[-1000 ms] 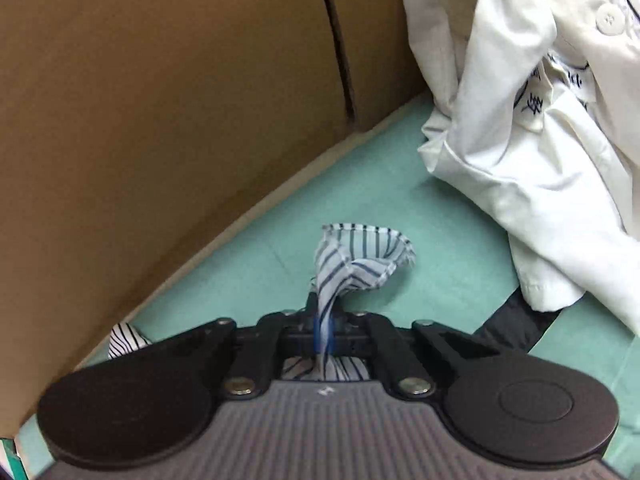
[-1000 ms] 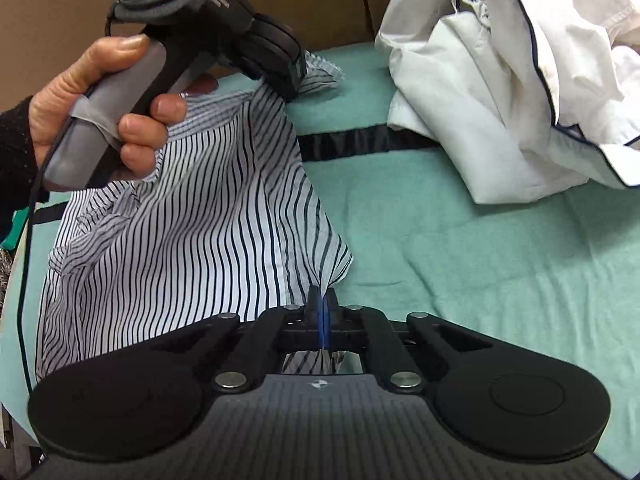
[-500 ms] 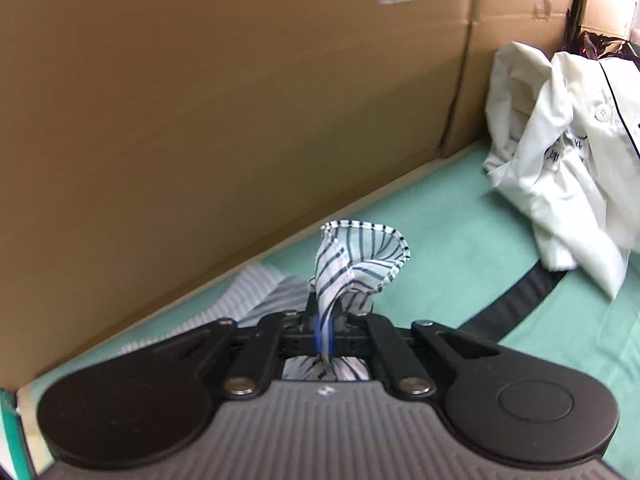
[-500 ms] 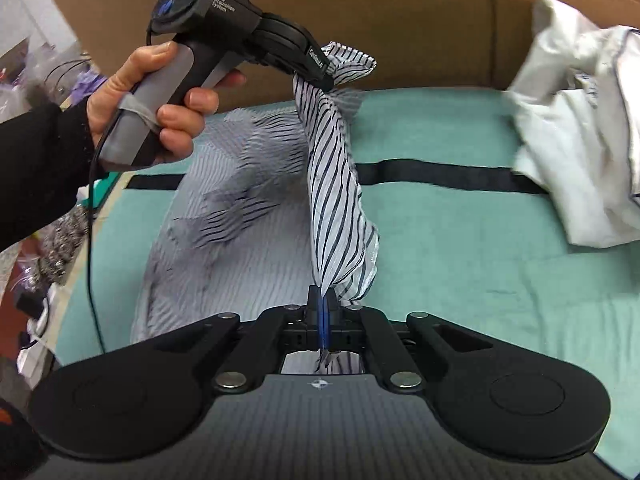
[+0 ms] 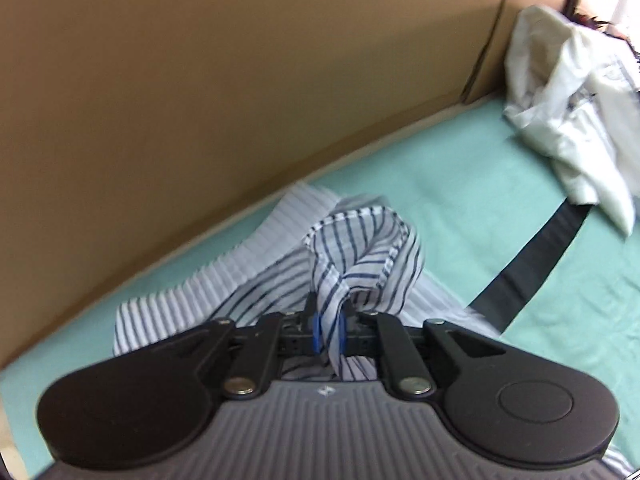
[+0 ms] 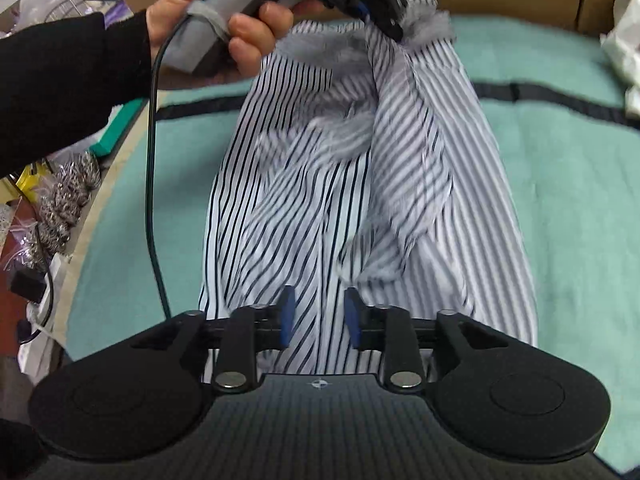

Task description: Fold clothes

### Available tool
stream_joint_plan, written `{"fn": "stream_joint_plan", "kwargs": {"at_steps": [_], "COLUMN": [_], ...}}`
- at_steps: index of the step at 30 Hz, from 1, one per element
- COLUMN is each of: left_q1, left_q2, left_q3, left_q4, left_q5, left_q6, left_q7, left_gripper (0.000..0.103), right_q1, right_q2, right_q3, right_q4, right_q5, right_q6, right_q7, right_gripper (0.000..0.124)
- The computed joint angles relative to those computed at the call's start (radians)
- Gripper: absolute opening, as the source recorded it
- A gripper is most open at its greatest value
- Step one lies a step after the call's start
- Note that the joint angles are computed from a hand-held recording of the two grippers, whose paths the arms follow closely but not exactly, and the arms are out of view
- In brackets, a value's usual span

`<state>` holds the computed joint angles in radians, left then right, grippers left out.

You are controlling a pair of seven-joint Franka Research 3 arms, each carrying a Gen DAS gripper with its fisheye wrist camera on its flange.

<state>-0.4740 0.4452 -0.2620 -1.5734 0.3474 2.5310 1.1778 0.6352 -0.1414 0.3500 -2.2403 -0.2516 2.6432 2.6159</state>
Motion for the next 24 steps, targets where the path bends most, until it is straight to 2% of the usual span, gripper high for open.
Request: {"fn": "stream_joint_plan", "kwargs": {"at_steps": [1,3,5,7,10,12,15,19,20,21,22,24], "left_q1": [0.008,0.017,0.020,0.028,0.063,0.082,0.088,0.041,0.027,0.012,-0.005,-0.043], "left_q2": [-0.027,-0.091,-0.161,-0.226,-0.294,-0.341,-0.426,-0.464,-0.477,-0.484,-0.507,-0.580], "left_q3": [0.002,0.009,0.023,0.033,0.006,-0.013,-0.045,-0.079,-0.086,-0.094,-0.098,-0.097], "left_q4": [-0.039,-0.124,-0.213,-0.295,-0.359,-0.403,-0.475,-0.507,-0.524,-0.540,-0.573,-0.659], "left_q5": [0.001,0.022,0.071,0.130,0.111,0.060,-0.076,-0.167,-0.200,-0.223,-0.272,-0.389], "left_q6": [0.012,0.036,0.069,0.102,0.114,0.146,0.169,0.122,0.112,0.101,0.092,0.070], "left_q7": [-0.001,-0.009,-0.041,-0.077,-0.021,0.018,0.117,0.124,0.117,0.098,0.107,0.135], "left_gripper": [0.016,0.025,0.051,0.065,0.065,0.065,0.065,0.066,0.066,0.066,0.066,0.066], "right_q1": [-0.005,-0.020,-0.033,-0.041,-0.029,-0.016,0.008,0.007,0.006,0.006,0.009,0.006], "right_q2": [-0.033,-0.105,-0.204,-0.294,-0.333,-0.338,-0.378,-0.433,-0.447,-0.460,-0.474,-0.495], "right_q3": [0.012,0.040,0.067,0.091,0.095,0.087,0.049,0.021,0.017,0.014,0.015,0.032], "right_q4": [-0.018,-0.053,-0.101,-0.142,-0.170,-0.186,-0.246,-0.315,-0.328,-0.340,-0.348,-0.350], "right_q5": [-0.029,-0.072,-0.080,-0.069,-0.031,-0.015,0.059,0.173,0.200,0.227,0.250,0.272], "right_q6": [-0.018,-0.068,-0.170,-0.272,-0.380,-0.408,-0.377,-0.294,-0.277,-0.263,-0.255,-0.256], "right_q7": [0.047,0.129,0.183,0.208,0.124,0.042,-0.067,-0.116,-0.124,-0.132,-0.141,-0.154], "right_gripper": [0.029,0.030,0.032,0.035,0.034,0.035,0.037,0.037,0.031,0.012,0.003,0.003]}}
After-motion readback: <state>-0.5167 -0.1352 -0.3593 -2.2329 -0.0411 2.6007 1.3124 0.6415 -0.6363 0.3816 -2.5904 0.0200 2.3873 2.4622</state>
